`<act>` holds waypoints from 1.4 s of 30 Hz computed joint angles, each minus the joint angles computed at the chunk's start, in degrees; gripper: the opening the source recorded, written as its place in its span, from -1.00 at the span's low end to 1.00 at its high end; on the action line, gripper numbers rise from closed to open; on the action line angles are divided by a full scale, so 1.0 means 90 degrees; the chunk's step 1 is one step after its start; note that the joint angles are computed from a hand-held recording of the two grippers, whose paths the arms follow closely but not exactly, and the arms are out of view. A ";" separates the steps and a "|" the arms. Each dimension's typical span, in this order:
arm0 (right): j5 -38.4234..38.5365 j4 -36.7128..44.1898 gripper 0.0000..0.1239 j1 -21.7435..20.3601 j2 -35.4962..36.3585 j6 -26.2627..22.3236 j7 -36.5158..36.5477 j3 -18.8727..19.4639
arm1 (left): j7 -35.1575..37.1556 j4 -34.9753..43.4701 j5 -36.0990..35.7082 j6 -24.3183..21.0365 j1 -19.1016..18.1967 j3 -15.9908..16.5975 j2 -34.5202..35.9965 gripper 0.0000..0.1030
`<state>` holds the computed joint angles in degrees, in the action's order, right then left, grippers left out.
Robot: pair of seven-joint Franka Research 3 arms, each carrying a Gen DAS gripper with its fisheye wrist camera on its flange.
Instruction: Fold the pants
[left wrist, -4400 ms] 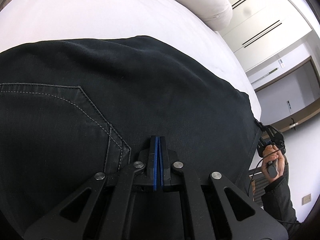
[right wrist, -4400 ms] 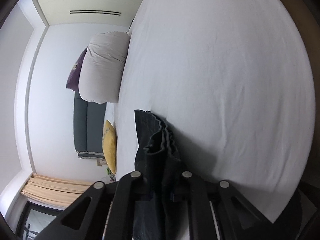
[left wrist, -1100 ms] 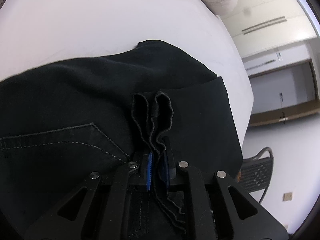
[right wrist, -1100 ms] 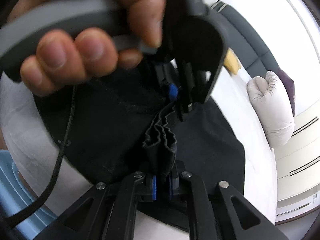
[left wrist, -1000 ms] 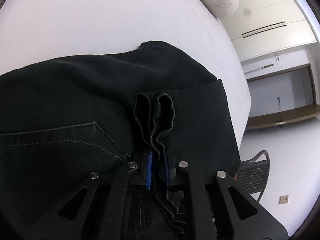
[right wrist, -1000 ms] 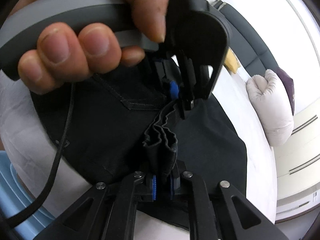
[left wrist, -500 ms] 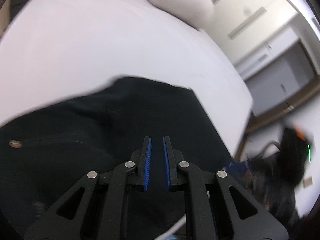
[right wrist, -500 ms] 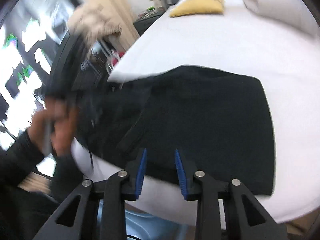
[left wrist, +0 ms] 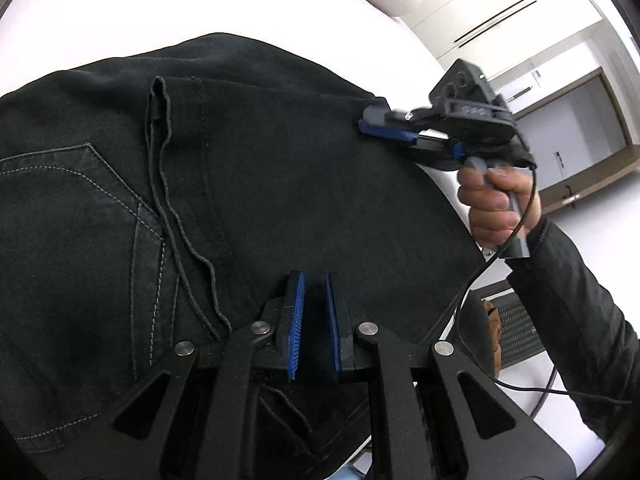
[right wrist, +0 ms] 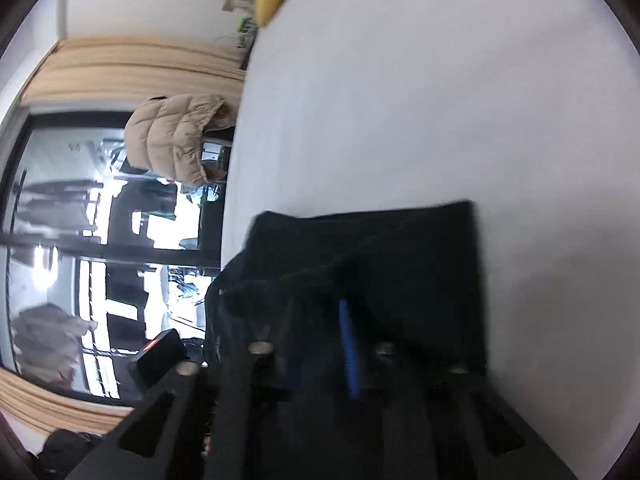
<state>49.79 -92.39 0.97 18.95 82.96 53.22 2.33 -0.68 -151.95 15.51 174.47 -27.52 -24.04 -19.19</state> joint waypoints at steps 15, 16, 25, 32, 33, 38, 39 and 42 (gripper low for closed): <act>-0.0517 -0.1875 -0.84 -0.0397 -0.1633 -0.1050 -0.1278 -0.0661 | -0.0187 -0.0602 -0.0116 0.0250 0.0063 -0.0148 -0.0587 -0.79; -0.0456 -0.2008 -0.84 -0.0448 -0.1703 -0.1124 -0.1269 -0.0727 | -0.0253 -0.0616 -0.0071 0.0277 0.0143 -0.0237 -0.0606 -0.79; 0.0691 -0.3187 -0.38 -0.0442 -0.3035 -0.0667 -0.1025 -0.1015 | -0.1123 -0.0720 0.0395 0.0143 0.0671 -0.1092 -0.1188 -0.79; 0.1944 -0.3663 0.00 0.0402 -0.2936 0.0509 0.0071 -0.0453 | -0.1677 -0.0801 0.0615 -0.0149 0.0630 -0.1236 -0.1530 -0.79; 0.1788 -0.3645 -0.09 0.0537 -0.2830 0.0746 0.0205 -0.0348 | -0.1707 -0.0780 0.0663 -0.0230 0.0607 -0.1244 -0.1543 -0.79; 0.2156 -0.3746 -0.49 0.0669 -0.2510 0.1262 0.0788 -0.0423 | -0.1884 -0.0884 0.0517 -0.1029 -0.0066 -0.0932 -0.1965 -0.79; 0.2220 -0.3796 -0.44 0.0648 -0.2588 0.1445 0.0801 -0.0443 | -0.2036 -0.0943 0.0429 -0.1358 -0.0251 -0.0948 -0.2237 -0.79; 0.2544 -0.4022 -0.11 0.0547 -0.2880 0.1930 0.0842 -0.0576 | -0.2807 -0.1119 0.0082 -0.2642 -0.0883 -0.1130 -0.3232 -0.79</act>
<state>72.69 -128.59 5.90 -6.96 100.33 60.80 -2.86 -25.95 -162.02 16.24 150.69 -35.47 -34.21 -48.29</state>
